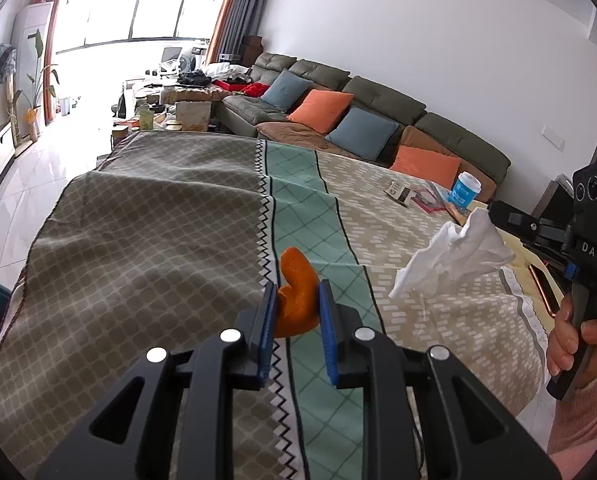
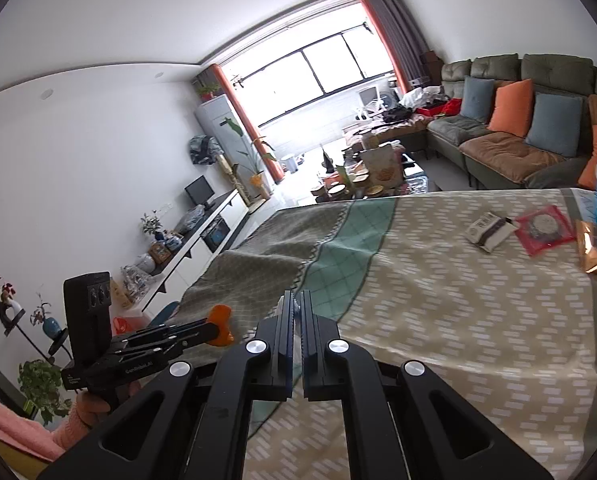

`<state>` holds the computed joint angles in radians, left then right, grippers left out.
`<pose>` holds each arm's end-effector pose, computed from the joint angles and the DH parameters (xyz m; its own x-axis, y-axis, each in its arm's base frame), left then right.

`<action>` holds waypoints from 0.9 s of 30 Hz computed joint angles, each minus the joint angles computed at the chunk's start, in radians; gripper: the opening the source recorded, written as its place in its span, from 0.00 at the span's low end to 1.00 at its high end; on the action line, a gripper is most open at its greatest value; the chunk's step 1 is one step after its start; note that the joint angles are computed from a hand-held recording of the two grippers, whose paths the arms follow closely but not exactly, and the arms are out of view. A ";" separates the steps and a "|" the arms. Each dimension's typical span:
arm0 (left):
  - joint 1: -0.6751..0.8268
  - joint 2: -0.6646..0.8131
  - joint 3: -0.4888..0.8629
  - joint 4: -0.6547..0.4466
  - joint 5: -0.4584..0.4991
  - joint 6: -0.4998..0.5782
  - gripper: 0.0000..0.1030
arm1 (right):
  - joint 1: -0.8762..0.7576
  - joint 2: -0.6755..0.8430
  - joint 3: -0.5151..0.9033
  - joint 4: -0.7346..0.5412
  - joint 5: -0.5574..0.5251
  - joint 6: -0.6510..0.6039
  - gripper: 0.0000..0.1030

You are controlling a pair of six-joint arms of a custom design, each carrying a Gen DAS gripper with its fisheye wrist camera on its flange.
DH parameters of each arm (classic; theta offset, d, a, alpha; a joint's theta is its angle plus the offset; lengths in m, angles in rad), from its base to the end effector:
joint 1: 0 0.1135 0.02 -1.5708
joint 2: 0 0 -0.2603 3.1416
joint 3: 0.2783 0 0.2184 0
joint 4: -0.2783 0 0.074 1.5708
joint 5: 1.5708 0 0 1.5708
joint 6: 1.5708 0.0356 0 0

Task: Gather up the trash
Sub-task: 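Lift the orange peel with the left gripper and carry it toward the teal bin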

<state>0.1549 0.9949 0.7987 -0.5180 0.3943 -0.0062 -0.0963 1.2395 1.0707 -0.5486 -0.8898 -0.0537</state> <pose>0.1767 0.0137 0.2797 -0.6481 -0.1070 -0.7540 0.1404 0.9564 -0.2563 0.2267 0.0059 0.3201 -0.6254 0.0265 -0.7798 -0.5566 0.6854 0.4696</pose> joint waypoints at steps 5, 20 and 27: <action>0.051 -0.031 0.003 -0.034 0.023 0.023 0.21 | 0.055 -0.008 -0.006 0.035 0.011 0.035 0.03; 0.269 -0.089 0.010 -0.130 0.114 0.132 0.21 | 0.244 0.010 0.007 0.118 0.056 0.113 0.03; 0.429 -0.091 0.022 -0.187 0.198 0.219 0.21 | 0.340 0.036 0.024 0.148 0.097 0.142 0.03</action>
